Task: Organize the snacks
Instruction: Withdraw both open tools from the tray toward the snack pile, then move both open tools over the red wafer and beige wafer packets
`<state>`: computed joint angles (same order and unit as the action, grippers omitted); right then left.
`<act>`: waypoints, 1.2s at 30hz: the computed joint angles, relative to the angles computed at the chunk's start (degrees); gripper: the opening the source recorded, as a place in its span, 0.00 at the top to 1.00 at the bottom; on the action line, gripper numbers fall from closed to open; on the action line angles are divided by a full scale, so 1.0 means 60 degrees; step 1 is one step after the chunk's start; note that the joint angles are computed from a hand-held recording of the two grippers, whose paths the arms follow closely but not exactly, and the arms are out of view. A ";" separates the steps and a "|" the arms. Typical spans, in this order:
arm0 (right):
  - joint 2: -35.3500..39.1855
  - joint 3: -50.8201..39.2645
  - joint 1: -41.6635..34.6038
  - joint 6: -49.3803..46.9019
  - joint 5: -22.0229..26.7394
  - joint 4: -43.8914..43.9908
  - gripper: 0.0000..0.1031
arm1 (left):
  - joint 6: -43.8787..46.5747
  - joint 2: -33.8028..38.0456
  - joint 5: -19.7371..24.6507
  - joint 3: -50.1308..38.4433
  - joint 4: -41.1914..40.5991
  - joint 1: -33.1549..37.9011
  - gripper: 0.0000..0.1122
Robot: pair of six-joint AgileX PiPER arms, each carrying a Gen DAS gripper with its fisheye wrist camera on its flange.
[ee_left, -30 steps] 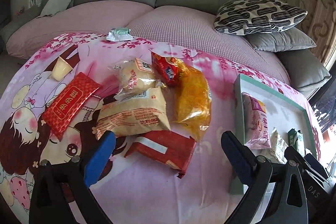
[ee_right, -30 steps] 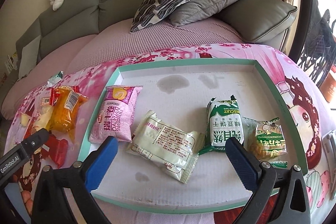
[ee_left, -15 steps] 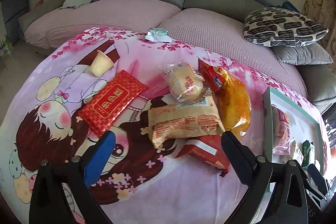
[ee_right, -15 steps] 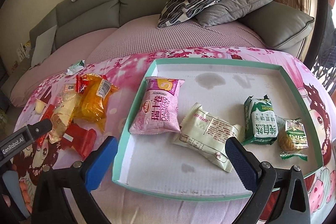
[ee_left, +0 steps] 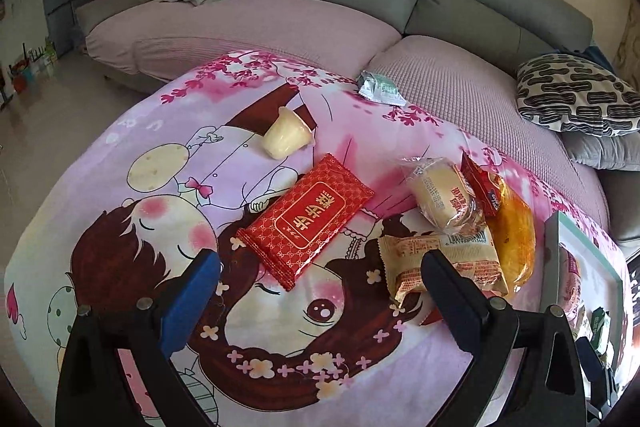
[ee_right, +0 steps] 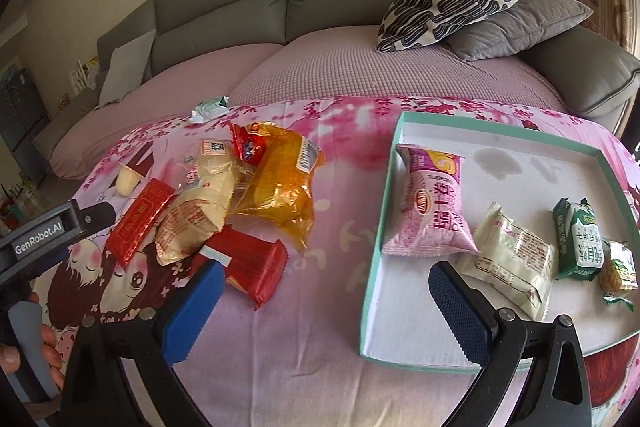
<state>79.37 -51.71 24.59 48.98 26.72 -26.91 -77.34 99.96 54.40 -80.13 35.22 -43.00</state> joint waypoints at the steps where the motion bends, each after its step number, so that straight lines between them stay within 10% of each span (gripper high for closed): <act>1: 0.0073 -0.0048 0.0145 0.0144 0.0006 -0.0125 0.00 | 0.0107 0.0030 -0.0068 -0.0014 -0.0051 0.0054 0.10; 36: 0.2781 -0.2077 0.1355 0.0867 0.0771 -0.0992 0.00 | 0.0497 0.0337 -0.2482 0.0864 -0.0350 0.1033 0.10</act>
